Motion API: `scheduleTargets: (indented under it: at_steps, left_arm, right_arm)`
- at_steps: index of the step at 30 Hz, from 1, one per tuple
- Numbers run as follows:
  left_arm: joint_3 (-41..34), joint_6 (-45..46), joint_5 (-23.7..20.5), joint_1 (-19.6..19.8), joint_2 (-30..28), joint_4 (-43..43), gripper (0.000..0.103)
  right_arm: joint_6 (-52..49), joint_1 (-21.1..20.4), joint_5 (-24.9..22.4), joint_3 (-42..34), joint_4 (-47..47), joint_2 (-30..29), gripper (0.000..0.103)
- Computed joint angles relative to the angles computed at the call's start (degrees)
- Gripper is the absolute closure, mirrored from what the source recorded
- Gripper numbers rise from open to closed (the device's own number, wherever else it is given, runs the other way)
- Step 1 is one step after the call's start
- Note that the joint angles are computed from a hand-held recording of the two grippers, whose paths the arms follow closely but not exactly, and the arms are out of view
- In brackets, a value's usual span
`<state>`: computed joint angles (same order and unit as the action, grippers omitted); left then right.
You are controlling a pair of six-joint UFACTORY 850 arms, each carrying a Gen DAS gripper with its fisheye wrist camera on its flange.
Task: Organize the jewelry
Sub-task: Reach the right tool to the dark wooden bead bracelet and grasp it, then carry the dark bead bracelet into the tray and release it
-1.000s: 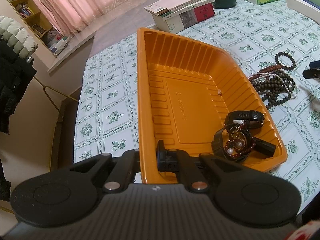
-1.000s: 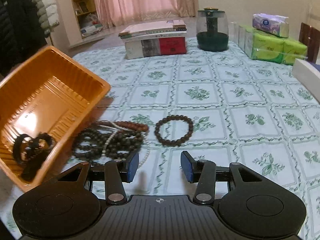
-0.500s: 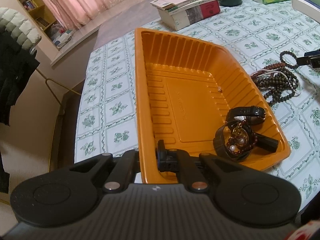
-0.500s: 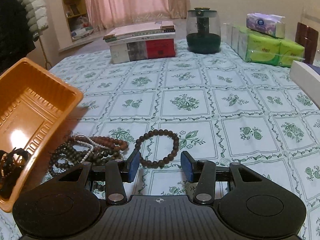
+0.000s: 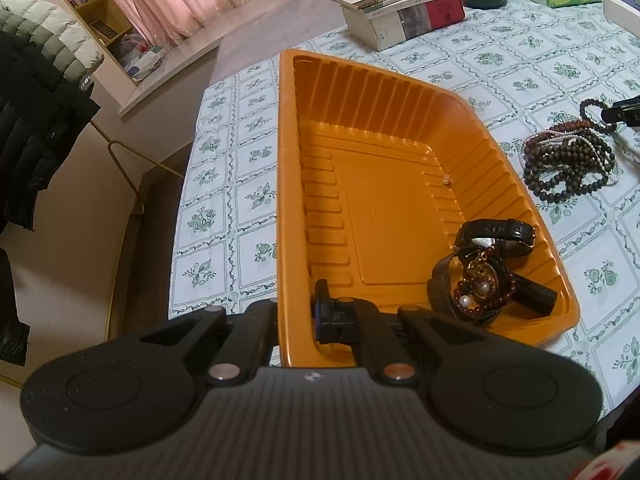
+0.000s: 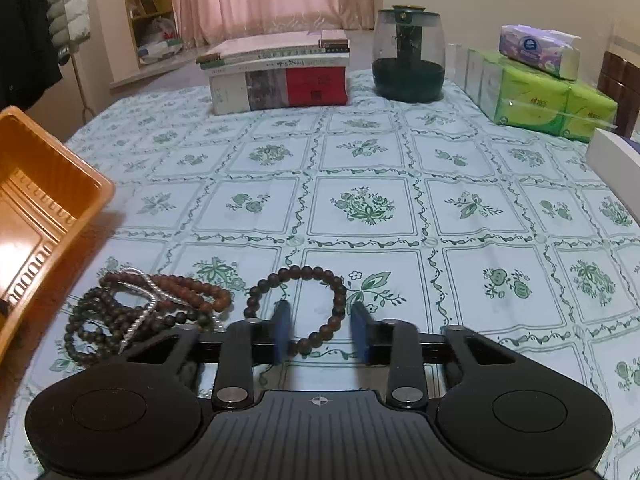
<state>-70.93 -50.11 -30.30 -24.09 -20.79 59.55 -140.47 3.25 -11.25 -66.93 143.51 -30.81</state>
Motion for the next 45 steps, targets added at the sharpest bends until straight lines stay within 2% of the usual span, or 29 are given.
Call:
scheduleTargets:
  at_steps: [5,6,8,13,22,29,33,39,45]
  left_arm:
    - [0.0,0.0,-0.2,-0.1,0.0,-0.3,0.1]
    - [0.0,0.0,-0.2,-0.1,0.0,-0.3,0.1]
    - [0.0,0.1,0.0,0.0,0.0,-0.4,0.1]
    - [0.3,0.0,0.4,0.1,0.1,-0.4,0.1]
    - [0.4,-0.2,1.0,0.3,0.4,-0.4,0.1]
    - [0.4,-0.1,1.6,0.5,0.4,-0.4,0.1]
    - [0.4,0.0,1.8,0.5,0.5,-0.3,0.1]
    - [0.6,0.1,2.1,0.7,0.6,-0.2,0.1]
    - [0.7,0.0,2.5,0.9,0.6,-0.1,0.1]
  right_arm:
    - [-14.6,0.8,2.0,-0.6,12.3,-0.8,0.084]
    - [-19.1,1.0,2.4,-0.6,16.8,-0.7,0.097]
    - [-22.0,1.2,3.0,-0.4,19.7,-0.3,0.097]
    - [-22.7,1.9,2.3,1.3,18.3,2.6,0.097]
    - [5.2,4.7,-1.3,1.8,-12.7,7.6,0.097]
    - [27.4,6.8,-6.6,-1.1,-34.4,6.9,0.097]
    - [33.2,8.1,-8.3,-3.4,-40.0,5.5,0.097]
    - [36.0,10.4,-10.4,-6.5,-43.3,3.3,0.097]
    - [43.7,11.7,-11.7,-10.1,-49.3,-0.2,0.097]
